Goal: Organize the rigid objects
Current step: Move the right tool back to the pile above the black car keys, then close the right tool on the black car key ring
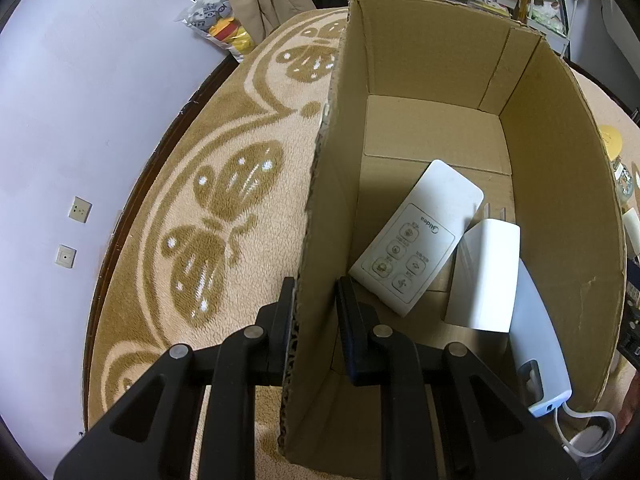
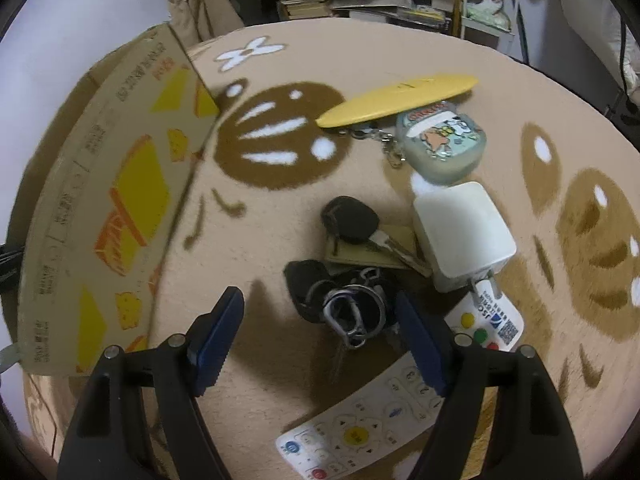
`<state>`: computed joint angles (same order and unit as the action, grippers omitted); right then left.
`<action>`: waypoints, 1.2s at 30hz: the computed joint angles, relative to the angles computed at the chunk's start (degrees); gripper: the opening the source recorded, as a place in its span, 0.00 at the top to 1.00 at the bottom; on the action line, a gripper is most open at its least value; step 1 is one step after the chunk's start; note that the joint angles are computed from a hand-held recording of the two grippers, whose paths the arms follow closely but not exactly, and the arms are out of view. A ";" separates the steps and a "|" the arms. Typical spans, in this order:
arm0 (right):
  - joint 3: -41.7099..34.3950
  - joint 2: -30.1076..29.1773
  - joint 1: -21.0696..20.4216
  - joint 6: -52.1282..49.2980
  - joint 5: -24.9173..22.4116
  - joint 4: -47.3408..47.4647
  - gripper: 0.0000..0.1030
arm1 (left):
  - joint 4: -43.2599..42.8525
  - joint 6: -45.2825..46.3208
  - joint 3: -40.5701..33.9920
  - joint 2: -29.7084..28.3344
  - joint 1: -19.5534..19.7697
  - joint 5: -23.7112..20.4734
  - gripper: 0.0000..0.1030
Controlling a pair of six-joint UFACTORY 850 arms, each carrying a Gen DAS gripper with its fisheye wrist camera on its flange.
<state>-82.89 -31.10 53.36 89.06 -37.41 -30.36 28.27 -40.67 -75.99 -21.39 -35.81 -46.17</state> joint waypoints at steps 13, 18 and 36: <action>1.08 -0.22 -0.23 2.49 0.22 -0.52 0.47 | -0.07 0.17 0.17 0.06 0.13 0.05 0.82; -0.31 -0.80 0.49 3.47 -0.19 -2.85 0.81 | -0.28 0.40 0.03 -0.04 0.27 0.09 0.82; -0.99 0.81 1.61 11.40 0.52 -13.54 0.88 | -0.36 0.51 -0.06 -0.09 0.32 0.09 0.82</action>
<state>-83.88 -30.30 54.98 100.46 -36.89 -43.89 27.91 -40.16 -76.05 -21.48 -35.49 -46.08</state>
